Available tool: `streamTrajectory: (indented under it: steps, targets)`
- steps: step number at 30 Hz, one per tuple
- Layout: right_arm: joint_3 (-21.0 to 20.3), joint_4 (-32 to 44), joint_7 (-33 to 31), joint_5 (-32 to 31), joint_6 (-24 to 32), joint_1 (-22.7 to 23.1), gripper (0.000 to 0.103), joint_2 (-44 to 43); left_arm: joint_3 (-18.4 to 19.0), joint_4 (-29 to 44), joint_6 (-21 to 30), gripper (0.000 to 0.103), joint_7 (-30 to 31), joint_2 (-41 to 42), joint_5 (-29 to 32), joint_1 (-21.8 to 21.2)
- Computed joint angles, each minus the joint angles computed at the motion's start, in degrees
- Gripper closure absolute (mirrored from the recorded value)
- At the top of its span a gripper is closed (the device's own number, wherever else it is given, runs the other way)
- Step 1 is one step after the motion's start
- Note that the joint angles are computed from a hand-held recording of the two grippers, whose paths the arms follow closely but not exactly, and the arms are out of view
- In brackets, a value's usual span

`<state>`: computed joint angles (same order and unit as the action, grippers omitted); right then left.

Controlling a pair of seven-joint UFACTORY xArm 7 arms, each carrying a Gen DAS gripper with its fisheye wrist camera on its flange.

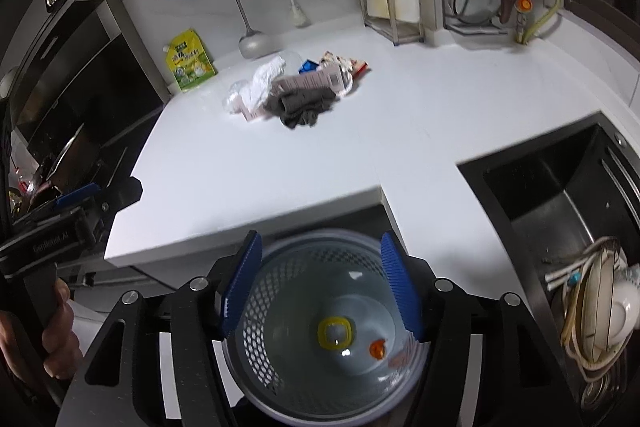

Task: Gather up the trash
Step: 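Move both open tools back up toward the trash pile on the counter, then grasp the gray cloth with the right tool while the left tool approaches the plastic bag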

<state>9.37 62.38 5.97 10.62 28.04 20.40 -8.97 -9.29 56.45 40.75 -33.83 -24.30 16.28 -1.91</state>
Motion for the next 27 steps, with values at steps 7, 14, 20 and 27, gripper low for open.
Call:
streamTrajectory:
  steps: [7,14,20,27]
  targets:
    - [1.4,8.4,4.4,-5.6,0.2,0.0,0.04,6.5,2.7,4.7,-3.1,0.006,1.7,3.7,0.4,2.3]
    - [1.3,17.8,10.7,-12.9,0.8,1.4,0.035,13.8,4.8,10.3,-5.9,0.006,3.8,9.4,2.3,4.5]
    - [-0.4,27.9,15.9,-18.5,2.6,4.1,0.033,22.2,8.2,15.3,-9.5,0.006,9.7,15.8,-2.0,4.5]
    - [-3.3,41.6,19.6,-22.7,6.9,8.2,0.033,33.6,10.6,20.3,-12.4,0.006,18.5,24.0,-6.5,5.1]
